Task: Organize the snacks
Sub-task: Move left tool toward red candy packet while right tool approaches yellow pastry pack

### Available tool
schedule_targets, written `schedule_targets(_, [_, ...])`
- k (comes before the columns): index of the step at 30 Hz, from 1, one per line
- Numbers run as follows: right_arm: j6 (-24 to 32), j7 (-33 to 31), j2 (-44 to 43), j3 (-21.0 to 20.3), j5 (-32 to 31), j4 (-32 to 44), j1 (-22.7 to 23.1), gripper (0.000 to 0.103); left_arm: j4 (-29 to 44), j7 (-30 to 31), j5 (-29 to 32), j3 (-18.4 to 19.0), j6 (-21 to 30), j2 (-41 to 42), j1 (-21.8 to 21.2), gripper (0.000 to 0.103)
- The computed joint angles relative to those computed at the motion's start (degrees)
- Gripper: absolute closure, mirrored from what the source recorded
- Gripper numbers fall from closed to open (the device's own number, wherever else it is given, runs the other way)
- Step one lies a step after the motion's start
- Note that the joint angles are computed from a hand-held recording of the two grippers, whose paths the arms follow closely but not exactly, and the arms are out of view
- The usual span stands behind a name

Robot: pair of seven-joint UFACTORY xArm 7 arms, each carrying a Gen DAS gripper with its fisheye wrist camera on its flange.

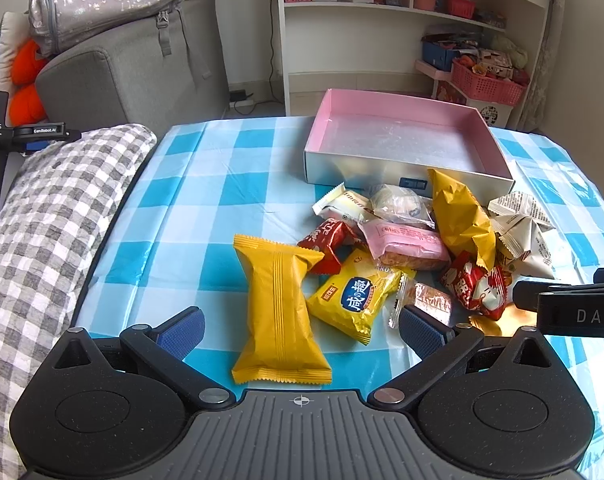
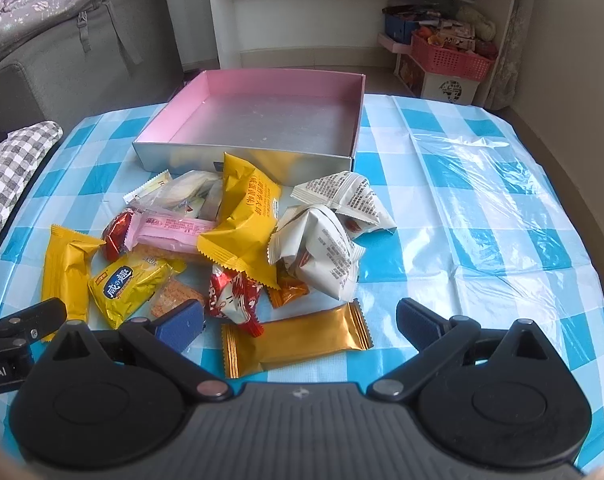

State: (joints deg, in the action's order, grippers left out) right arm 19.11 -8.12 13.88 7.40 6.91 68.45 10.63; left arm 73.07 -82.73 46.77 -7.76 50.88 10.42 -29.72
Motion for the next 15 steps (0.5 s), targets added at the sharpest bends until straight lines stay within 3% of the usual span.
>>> schedule_targets(15, [0.2, -11.1, -0.1, 3.7, 12.0, 1.0, -2.6, 0.000, -1.5, -0.2, 1.8, 0.2, -1.3, -1.0, 0.9, 0.000])
